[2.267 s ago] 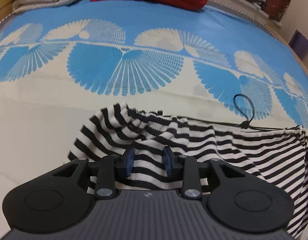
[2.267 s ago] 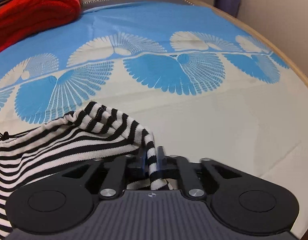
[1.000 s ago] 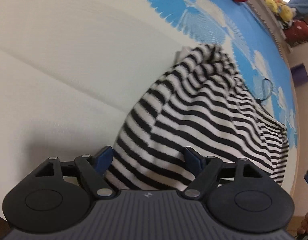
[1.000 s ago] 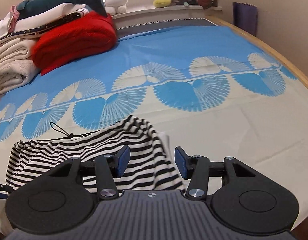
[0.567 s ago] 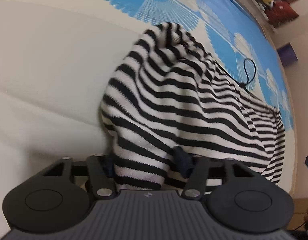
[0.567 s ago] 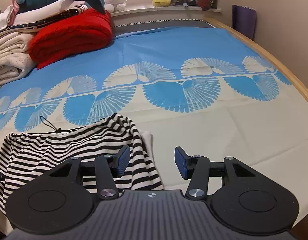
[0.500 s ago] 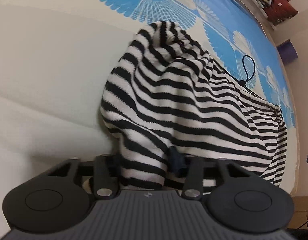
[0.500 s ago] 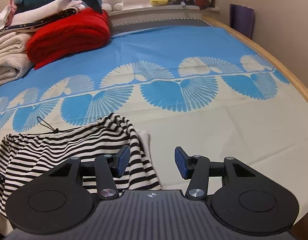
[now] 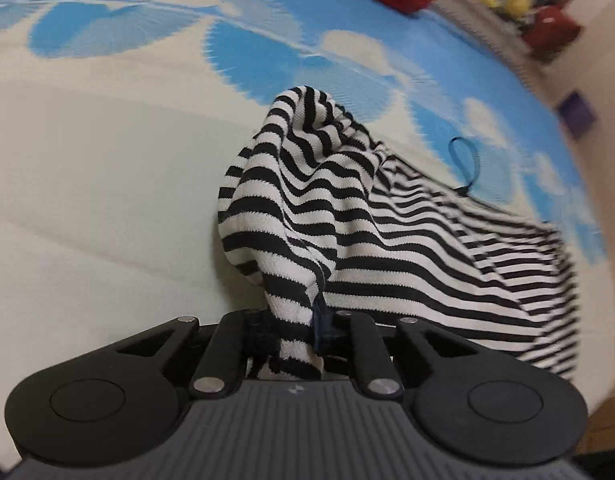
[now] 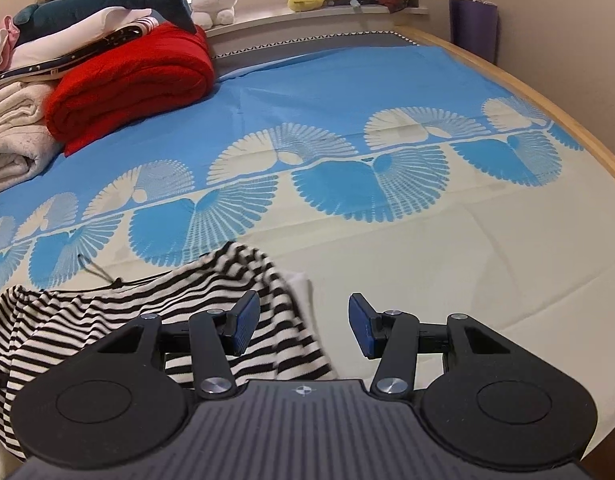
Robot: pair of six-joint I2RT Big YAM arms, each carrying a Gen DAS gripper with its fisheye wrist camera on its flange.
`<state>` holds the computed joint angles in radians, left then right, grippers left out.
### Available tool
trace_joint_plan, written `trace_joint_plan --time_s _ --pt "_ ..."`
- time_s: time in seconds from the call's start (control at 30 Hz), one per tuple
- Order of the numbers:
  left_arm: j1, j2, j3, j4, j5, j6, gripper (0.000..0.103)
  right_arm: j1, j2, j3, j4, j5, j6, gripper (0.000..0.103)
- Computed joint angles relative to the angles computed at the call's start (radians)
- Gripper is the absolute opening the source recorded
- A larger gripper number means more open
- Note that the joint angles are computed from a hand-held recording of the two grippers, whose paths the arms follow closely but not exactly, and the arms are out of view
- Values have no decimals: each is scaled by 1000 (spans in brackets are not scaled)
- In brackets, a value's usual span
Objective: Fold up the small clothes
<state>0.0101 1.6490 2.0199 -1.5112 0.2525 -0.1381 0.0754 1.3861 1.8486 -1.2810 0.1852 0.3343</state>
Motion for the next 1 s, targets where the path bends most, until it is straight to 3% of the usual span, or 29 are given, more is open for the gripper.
trace_joint_plan --time_s 0.13,0.23,0.47,0.6,0.8,0.93,1.0 --pt "-26 -2 27 -22 -48 35 14 20 3 -1 8 -1 5 51" --pt "-51 -4 63 -3 -32 10 14 23 -1 -1 16 4 -5 51" --pt "-169 27 174 54 64 -69 11 -16 -52 -31 89 50 20 51" --pt "-273 60 221 88 167 -112 10 -54 -94 -63 137 101 19 51" --pt "-441 165 324 31 64 -99 11 -116 -126 -95 154 106 15 51" --pt "-489 206 375 8 -40 -72 11 -137 -136 -105 158 97 0 51" --pt "-480 192 347 26 -54 -78 11 -144 -137 -107 158 86 -6 51"
